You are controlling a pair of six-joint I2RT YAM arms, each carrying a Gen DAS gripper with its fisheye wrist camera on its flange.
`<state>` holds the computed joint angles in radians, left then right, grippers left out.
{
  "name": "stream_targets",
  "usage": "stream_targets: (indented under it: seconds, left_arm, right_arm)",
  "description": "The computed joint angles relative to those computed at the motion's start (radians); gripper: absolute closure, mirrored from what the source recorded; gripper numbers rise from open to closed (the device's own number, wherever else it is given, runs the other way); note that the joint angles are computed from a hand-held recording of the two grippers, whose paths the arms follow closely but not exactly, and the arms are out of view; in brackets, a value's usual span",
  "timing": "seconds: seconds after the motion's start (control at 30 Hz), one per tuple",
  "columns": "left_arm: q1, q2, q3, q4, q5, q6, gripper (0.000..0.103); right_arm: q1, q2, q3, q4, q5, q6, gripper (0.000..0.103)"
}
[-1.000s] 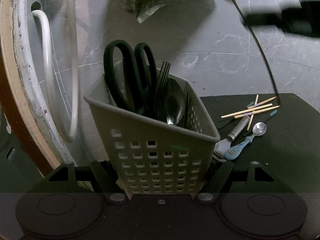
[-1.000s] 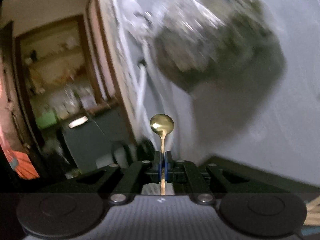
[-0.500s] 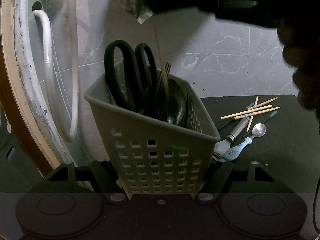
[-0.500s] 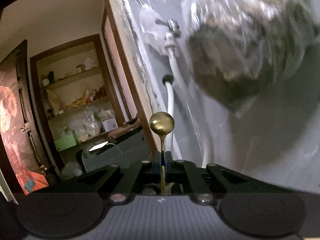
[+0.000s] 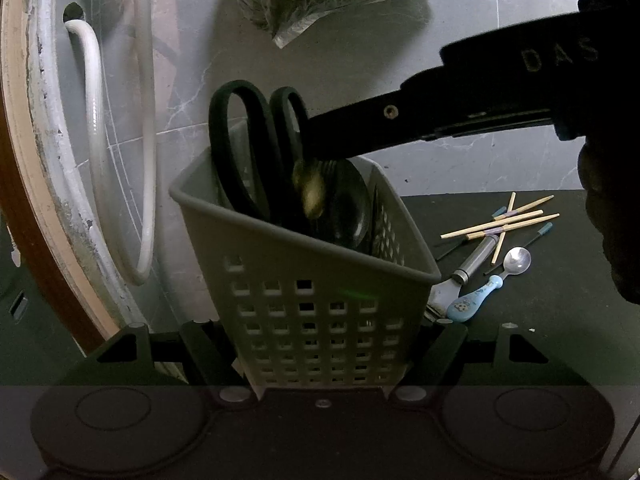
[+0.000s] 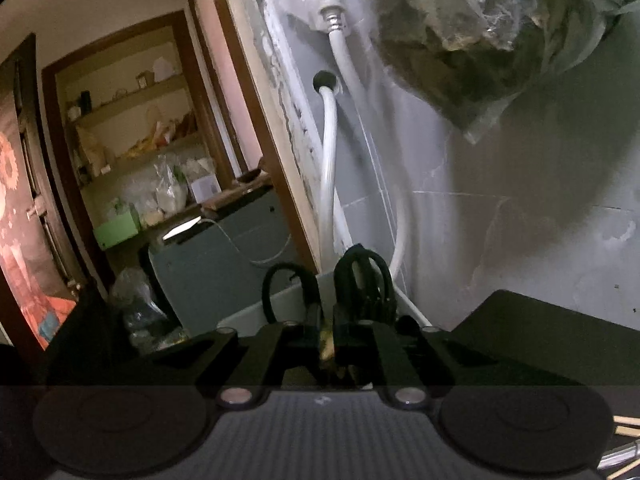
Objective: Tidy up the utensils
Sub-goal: 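Carry the gold spoon over the white basket and release it inside, then move the right tool back to the tray toward the blue-handled spoon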
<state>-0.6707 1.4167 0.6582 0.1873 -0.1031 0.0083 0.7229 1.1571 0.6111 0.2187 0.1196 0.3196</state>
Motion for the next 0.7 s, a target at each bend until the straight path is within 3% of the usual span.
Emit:
stream_targets:
  seconds: [0.07, 0.17, 0.43, 0.53, 0.7]
  left_arm:
    - [-0.001, 0.002, 0.001, 0.001, -0.001, -0.001, 0.027]
    - [-0.002, 0.003, 0.001, 0.001, -0.001, 0.0, 0.027]
    - [0.0, -0.003, -0.001, -0.005, 0.001, 0.002, 0.027]
    - [-0.001, -0.003, 0.002, -0.009, 0.0, 0.003, 0.026]
    - [-0.005, -0.001, 0.009, -0.021, -0.005, 0.004, 0.026]
  right_arm:
    - [0.015, -0.015, 0.001, -0.028, 0.015, -0.005, 0.089]
    - [0.03, -0.044, -0.008, -0.048, 0.043, -0.003, 0.072]
    - [0.071, -0.256, -0.073, -0.158, 0.226, 0.041, 0.01]
    - [0.094, -0.374, -0.101, -0.268, 0.346, 0.077, 0.001]
    - [0.143, -0.543, -0.131, -0.541, 0.55, 0.216, 0.0]
